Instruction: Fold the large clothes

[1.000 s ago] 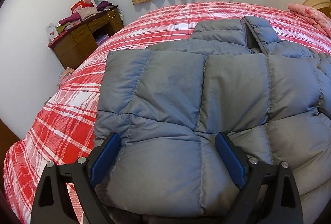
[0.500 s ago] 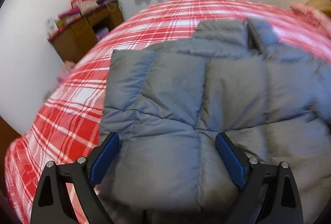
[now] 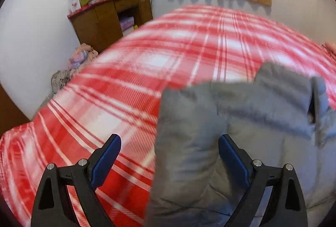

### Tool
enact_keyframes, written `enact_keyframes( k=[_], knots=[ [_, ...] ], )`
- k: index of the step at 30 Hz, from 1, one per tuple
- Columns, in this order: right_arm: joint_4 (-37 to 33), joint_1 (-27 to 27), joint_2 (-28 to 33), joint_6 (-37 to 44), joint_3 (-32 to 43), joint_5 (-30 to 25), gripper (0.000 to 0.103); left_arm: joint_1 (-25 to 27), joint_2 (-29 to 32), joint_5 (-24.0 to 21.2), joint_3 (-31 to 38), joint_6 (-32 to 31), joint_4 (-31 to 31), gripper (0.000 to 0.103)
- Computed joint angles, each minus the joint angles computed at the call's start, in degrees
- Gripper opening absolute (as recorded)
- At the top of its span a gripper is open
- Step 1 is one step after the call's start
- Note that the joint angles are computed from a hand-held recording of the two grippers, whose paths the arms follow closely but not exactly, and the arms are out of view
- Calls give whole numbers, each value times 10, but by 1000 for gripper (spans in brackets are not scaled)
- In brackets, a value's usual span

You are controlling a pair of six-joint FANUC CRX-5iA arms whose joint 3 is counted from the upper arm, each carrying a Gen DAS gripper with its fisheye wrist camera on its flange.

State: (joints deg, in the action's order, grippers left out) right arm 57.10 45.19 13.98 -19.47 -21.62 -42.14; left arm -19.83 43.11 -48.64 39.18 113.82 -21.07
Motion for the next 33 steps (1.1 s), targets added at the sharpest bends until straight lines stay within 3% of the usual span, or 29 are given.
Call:
enact_keyframes(
  k=[7,11,19,33],
  knots=[
    [69,-11,-3,-75,-57,51,32,0,12,8,-13,-7,15,100],
    [67,-5,0,-73,-56,44,32,10,15,13,-17,-14,45,102],
    [37,7,23,-32,-25,8,32,2,21,1,-4,-5,21,102],
    [36,12,28,-28,-21,-6,32,4,17,9,-13,-7,29,102]
  ],
)
